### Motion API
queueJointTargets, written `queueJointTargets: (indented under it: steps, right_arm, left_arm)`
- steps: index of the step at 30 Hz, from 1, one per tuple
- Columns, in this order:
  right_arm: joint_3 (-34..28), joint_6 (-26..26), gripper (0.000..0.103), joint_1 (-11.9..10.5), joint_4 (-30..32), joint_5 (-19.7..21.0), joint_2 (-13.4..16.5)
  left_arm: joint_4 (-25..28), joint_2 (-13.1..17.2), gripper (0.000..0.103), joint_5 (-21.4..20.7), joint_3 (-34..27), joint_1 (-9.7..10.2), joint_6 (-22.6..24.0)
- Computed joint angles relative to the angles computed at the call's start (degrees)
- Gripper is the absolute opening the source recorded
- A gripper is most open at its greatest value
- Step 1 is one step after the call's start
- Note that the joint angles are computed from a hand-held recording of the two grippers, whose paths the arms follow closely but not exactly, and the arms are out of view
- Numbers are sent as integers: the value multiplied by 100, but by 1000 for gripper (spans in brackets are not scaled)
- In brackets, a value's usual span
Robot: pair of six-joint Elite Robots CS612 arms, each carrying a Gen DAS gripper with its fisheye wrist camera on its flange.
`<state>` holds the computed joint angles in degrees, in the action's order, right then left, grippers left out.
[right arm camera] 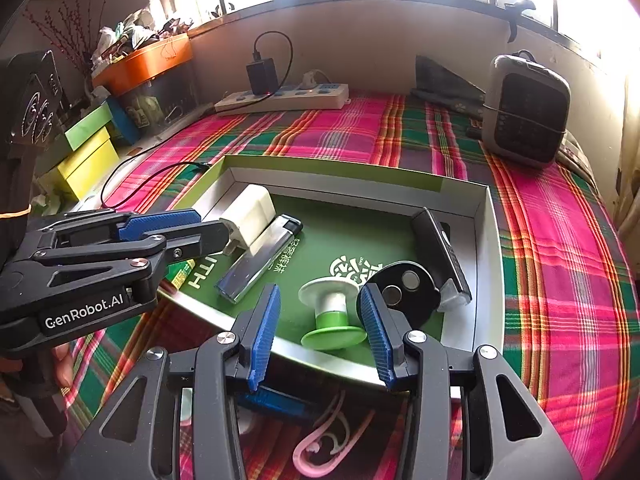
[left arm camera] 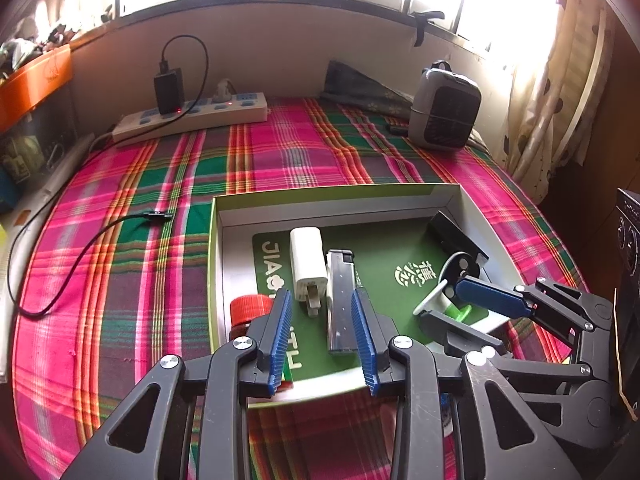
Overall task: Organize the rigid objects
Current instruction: 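Open the left gripper to drop the plug while the right releases the spool in the box, then withdraw both open grippers from the box toward the remaining objects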
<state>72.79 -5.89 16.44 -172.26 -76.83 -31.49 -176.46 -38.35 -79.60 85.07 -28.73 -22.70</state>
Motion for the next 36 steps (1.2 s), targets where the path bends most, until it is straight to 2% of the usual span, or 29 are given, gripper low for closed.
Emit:
queueJointTargets:
  steps: [7, 14, 22, 25, 29, 32, 36]
  right_arm:
    - [159, 68, 43, 6, -206, 8, -76]
    - [306, 174, 43, -1, -378, 6, -148]
    - [560, 255, 43, 27, -628, -132, -266]
    - [661, 289, 43, 33, -721, -163, -313]
    - [791, 334, 44, 46, -868, -285, -367]
    - [895, 428, 44, 33, -970, -292, -414]
    - [1024, 472, 44, 32, -1110, -480, -470]
  left_arm:
    - [-175, -113, 31, 234, 222, -80, -33]
    - [-328, -214, 32, 292, 429, -138, -96]
    - [-522, -337, 34, 532, 722, -251, -238]
    - [-525, -387, 35, 894, 832, -344, -269]
    - [-600, -426, 36, 950, 940, -379, -357]
    - [-579, -450, 36, 1314, 1013, -472, -345]
    - [-653, -483, 36, 1433, 1116, -526, -499]
